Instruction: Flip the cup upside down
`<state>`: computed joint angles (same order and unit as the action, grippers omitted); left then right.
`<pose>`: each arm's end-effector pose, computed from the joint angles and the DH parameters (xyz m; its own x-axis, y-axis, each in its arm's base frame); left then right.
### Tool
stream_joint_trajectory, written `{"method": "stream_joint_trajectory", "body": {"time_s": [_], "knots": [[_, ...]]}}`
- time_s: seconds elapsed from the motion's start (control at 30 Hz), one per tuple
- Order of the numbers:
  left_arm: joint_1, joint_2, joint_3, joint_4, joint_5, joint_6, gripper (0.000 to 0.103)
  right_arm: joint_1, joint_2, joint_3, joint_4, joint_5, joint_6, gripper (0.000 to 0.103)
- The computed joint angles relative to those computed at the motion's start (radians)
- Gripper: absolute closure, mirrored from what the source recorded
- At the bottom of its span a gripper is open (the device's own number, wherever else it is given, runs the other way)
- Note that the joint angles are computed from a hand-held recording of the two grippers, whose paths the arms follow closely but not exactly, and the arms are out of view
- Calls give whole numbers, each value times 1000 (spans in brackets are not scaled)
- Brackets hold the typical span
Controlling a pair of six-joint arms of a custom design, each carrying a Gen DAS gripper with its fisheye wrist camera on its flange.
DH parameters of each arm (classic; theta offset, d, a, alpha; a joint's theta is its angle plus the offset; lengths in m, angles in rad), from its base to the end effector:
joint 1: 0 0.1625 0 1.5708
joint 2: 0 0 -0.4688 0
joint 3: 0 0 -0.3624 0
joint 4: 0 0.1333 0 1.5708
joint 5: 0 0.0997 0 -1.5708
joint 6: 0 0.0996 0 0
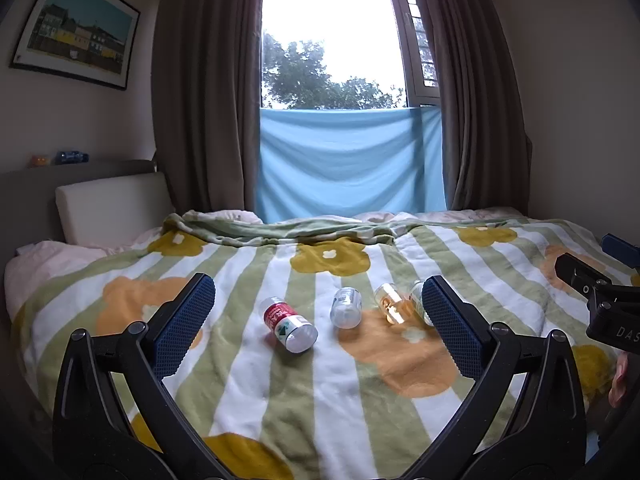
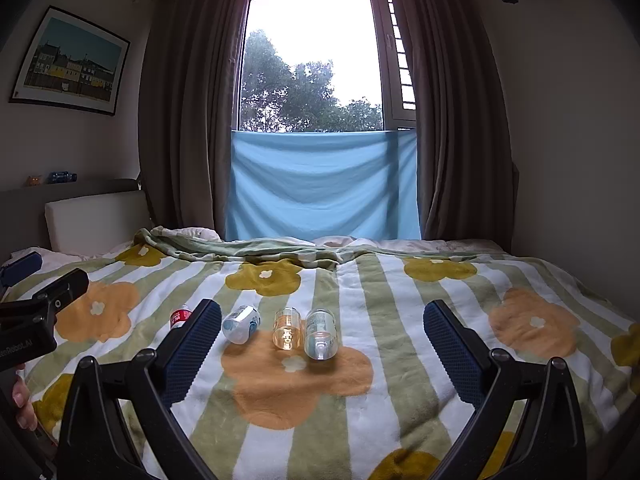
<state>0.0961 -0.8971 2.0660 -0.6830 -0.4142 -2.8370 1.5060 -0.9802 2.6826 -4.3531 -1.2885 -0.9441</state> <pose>-0.3291 -0.2572 0.1259 -0.5924 -0.4428 -0.6730 0.6735 0.1862 -0.7153 0.1384 -0.3546 0.2355 -0.5961 -0.4883 0.6373 -0.7713 0.1277 -0.6236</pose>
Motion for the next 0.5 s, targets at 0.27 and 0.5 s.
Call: {"method": "stream_joint_trajectory", "body": {"time_s": [0.27, 0.5], "knots": [[-2, -4, 3, -10, 7, 9, 0, 1, 3, 8, -21, 5, 10, 2], [-4, -14, 8, -37, 22, 34, 0, 1, 0, 9, -21, 7, 11, 2]]}}
